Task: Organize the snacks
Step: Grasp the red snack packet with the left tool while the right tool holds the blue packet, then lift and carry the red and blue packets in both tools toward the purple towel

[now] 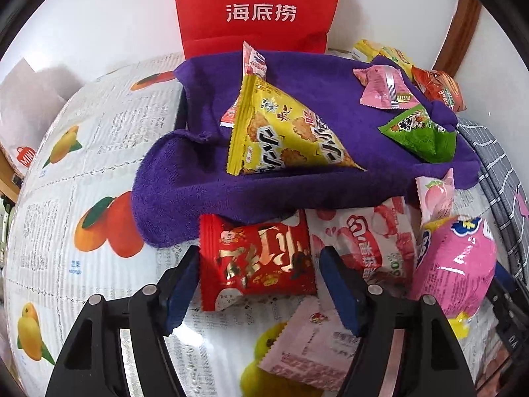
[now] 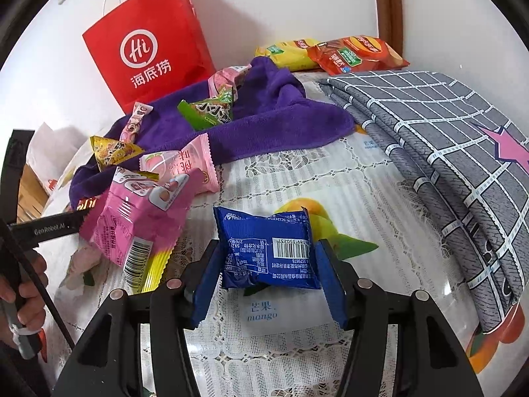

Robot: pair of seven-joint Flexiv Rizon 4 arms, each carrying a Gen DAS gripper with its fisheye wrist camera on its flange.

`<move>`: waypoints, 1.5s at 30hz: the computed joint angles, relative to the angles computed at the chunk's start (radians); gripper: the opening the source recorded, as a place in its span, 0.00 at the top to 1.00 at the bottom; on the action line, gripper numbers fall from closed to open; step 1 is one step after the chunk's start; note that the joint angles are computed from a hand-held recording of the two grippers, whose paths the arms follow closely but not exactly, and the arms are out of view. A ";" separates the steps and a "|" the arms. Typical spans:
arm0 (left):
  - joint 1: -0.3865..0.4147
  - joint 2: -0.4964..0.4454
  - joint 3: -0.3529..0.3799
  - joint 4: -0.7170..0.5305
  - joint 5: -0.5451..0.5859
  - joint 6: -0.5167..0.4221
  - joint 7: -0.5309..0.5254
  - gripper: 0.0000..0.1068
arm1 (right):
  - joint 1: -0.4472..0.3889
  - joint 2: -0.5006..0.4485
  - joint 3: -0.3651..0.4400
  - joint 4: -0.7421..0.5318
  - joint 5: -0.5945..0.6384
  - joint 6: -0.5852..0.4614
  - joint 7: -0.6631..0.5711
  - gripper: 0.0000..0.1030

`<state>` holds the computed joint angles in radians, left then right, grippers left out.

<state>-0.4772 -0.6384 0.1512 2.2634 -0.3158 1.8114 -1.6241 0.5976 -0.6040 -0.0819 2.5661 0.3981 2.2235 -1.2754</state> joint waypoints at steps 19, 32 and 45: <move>-0.083 -0.018 0.097 -0.028 0.021 -0.033 -0.039 0.39 | -0.087 -0.011 0.063 0.008 -0.055 0.054 0.033 0.44; 0.179 0.086 -0.152 0.113 0.104 0.030 -0.019 0.60 | -0.189 -0.026 0.129 0.021 -0.141 0.118 0.064 0.46; 0.349 0.192 -0.290 0.236 0.244 0.103 -0.106 0.60 | -0.052 -0.012 0.056 0.025 -0.039 0.090 0.002 0.51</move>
<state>-0.1280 -0.4459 -0.1386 2.4997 -0.0713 1.9141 -1.7306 0.5455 -0.6163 -0.0255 2.5906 0.3595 2.3132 -1.2732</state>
